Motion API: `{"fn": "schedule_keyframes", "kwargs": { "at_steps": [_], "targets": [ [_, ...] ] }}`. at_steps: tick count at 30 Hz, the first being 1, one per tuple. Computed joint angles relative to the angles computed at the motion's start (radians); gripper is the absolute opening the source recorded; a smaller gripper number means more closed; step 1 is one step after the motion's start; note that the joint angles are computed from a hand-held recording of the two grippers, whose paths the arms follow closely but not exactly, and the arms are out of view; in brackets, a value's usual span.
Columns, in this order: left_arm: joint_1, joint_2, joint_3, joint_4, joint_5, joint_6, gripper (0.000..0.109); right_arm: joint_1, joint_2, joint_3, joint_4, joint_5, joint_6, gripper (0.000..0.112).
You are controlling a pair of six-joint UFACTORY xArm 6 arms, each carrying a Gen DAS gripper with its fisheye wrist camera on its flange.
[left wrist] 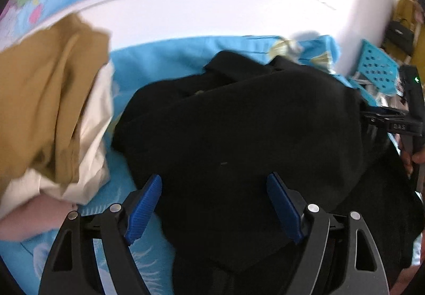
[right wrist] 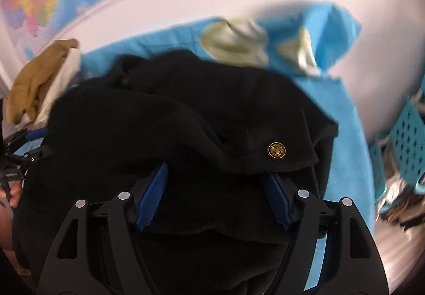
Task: Fold large clothes
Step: 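Grasp the jacket hem with both grippers and lift it toward the collar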
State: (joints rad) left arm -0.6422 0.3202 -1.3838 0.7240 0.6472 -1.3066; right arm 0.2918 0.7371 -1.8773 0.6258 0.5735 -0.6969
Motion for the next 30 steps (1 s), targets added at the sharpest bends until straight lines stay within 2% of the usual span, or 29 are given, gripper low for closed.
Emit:
{"fn": "schedule_keyframes", "kwargs": {
  "at_steps": [2, 4, 8, 12, 16, 21, 25, 30],
  "targets": [
    [0.001, -0.007, 0.011, -0.005, 0.014, -0.01, 0.082, 0.0, -0.035, 0.041, 0.016, -0.006, -0.024, 0.073],
    [-0.002, -0.033, 0.039, 0.002, 0.017, -0.031, 0.082, -0.012, -0.09, 0.103, 0.103, -0.003, -0.092, 0.076],
    [-0.014, -0.1, 0.112, 0.032, 0.002, -0.096, 0.082, -0.049, -0.205, 0.225, 0.275, 0.037, -0.227, 0.079],
    [-0.039, -0.169, 0.188, 0.071, -0.016, -0.171, 0.082, -0.084, -0.288, 0.325, 0.355, 0.096, -0.296, 0.08],
    [-0.074, -0.237, 0.272, 0.101, -0.034, -0.258, 0.083, -0.095, -0.358, 0.424, 0.394, 0.108, -0.342, 0.081],
    [-0.125, -0.28, 0.328, 0.094, -0.013, -0.311, 0.083, -0.108, -0.436, 0.545, 0.421, 0.125, -0.38, 0.083],
    [-0.147, -0.305, 0.377, 0.066, -0.056, -0.343, 0.086, -0.126, -0.488, 0.63, 0.431, 0.133, -0.389, 0.084],
    [-0.169, -0.338, 0.448, 0.024, -0.125, -0.368, 0.086, -0.178, -0.552, 0.733, 0.442, 0.155, -0.382, 0.09]
  ]
}}
